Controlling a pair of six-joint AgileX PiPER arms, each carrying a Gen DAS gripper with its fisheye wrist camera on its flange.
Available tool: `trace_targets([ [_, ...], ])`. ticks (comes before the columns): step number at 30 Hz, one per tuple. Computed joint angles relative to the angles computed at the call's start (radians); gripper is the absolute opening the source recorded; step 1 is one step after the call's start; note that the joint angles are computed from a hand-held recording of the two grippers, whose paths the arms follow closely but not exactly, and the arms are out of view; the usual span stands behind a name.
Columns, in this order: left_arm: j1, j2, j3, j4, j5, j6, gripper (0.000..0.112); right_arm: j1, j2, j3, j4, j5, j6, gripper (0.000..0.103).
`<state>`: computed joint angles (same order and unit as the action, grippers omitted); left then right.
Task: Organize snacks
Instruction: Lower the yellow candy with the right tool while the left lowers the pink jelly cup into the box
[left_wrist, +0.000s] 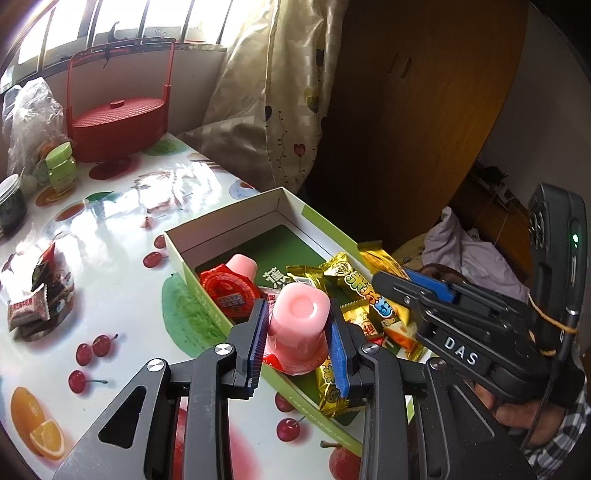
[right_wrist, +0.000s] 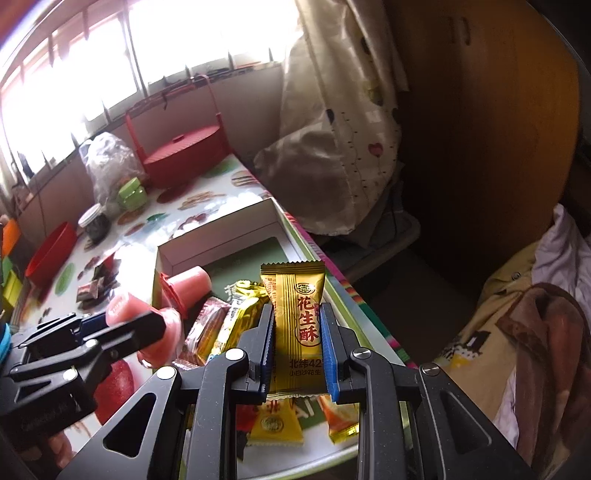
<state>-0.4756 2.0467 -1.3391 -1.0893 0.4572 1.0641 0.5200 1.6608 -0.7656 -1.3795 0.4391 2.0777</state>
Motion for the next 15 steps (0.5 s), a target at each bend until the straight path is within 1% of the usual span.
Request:
trace_targets([
  [2,-0.005,0.005,-0.004,0.011,-0.002,-0.01,0.032,-0.014,0.01,-0.012,0.011,-0.012,-0.031,0.022],
  [6,-0.013,0.013,-0.016,0.04,-0.005,-0.033,0.032,-0.056,0.033,-0.042,0.001,-0.068,-0.079,0.022],
  [10,-0.017,0.022,-0.029,0.068,-0.01,-0.063,0.032,-0.11,0.065,-0.082,0.005,-0.147,-0.157,0.022],
  [11,-0.02,0.026,-0.034,0.073,-0.013,-0.07,0.032,-0.125,0.075,-0.094,0.024,-0.174,-0.194,0.022],
  [13,-0.024,0.033,-0.044,0.094,-0.016,-0.09,0.032,-0.136,0.096,-0.12,0.066,-0.188,-0.264,0.022],
  [15,-0.031,0.041,-0.054,0.109,-0.024,-0.107,0.032,-0.152,0.118,-0.144,0.082,-0.22,-0.306,0.022],
])
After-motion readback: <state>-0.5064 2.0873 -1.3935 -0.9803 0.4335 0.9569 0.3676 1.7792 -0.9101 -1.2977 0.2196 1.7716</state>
